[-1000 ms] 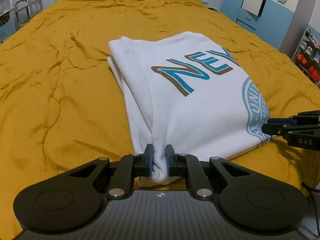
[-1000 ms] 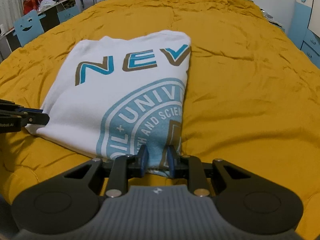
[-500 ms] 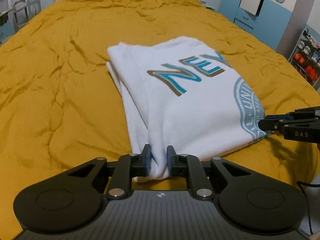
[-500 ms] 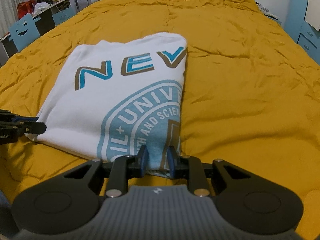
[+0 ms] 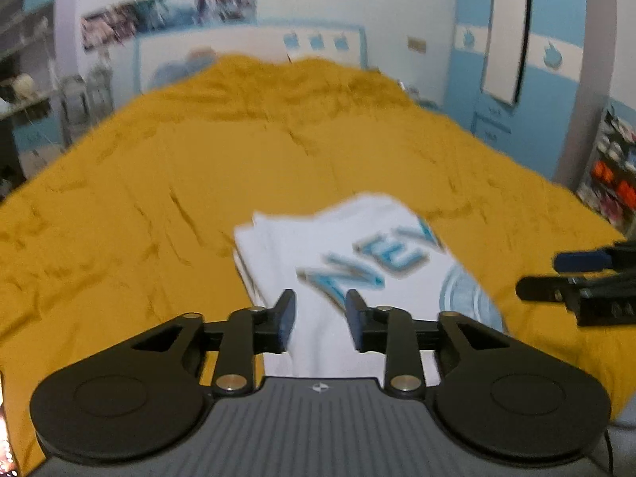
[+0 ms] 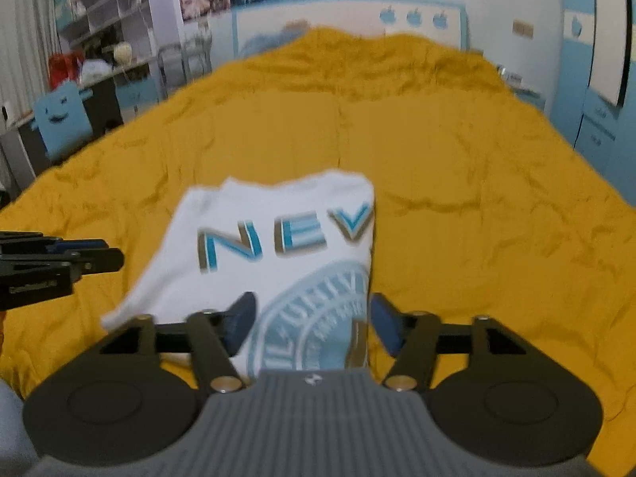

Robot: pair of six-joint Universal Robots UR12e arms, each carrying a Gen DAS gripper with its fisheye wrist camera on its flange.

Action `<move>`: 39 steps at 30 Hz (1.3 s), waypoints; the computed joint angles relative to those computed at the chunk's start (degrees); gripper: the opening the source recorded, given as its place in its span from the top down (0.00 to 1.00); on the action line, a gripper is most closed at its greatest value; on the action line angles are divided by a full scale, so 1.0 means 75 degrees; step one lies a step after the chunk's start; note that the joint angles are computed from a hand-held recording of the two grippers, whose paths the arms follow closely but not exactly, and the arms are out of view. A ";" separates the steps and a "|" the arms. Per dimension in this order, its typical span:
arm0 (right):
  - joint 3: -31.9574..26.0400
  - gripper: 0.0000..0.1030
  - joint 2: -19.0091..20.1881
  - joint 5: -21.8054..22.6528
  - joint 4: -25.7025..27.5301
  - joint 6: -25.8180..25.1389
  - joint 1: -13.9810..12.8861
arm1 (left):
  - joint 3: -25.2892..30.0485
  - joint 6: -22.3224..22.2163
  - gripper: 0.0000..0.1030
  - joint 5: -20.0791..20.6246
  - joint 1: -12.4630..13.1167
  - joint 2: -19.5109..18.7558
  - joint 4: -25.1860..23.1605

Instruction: Fold small clothes

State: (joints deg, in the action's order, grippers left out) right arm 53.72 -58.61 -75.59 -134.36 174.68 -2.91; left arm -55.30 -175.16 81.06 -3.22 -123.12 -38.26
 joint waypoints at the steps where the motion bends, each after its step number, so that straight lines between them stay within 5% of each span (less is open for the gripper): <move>1: 0.0028 0.28 -0.0035 0.0002 -0.0162 0.0037 0.0003 | 0.0007 -0.0056 0.51 0.0154 -0.0042 -0.0010 0.0230; 5: 0.0200 0.21 -0.0175 -0.0015 -0.0865 0.0190 0.0038 | -0.0240 -0.0029 0.15 0.0741 -0.0192 0.0018 0.1570; 9: 0.0520 0.21 -0.0336 -0.0226 -0.1605 0.0331 0.0088 | -0.0450 0.0261 0.04 0.1183 -0.0304 0.0052 0.2454; 14: 0.0930 0.21 -0.0510 -0.0460 -0.2145 0.0488 0.0142 | -0.0646 0.0376 0.03 0.1515 -0.0382 0.0072 0.3087; 20: 0.1328 0.21 -0.0692 -0.0806 -0.2197 0.0451 0.0261 | -0.0733 0.0237 0.03 0.1825 -0.0418 0.0159 0.2550; 39: 0.1180 0.21 -0.0607 -0.0888 -0.0534 0.0478 0.0285 | -0.1038 -0.0226 0.03 0.1322 -0.0308 0.0432 0.0277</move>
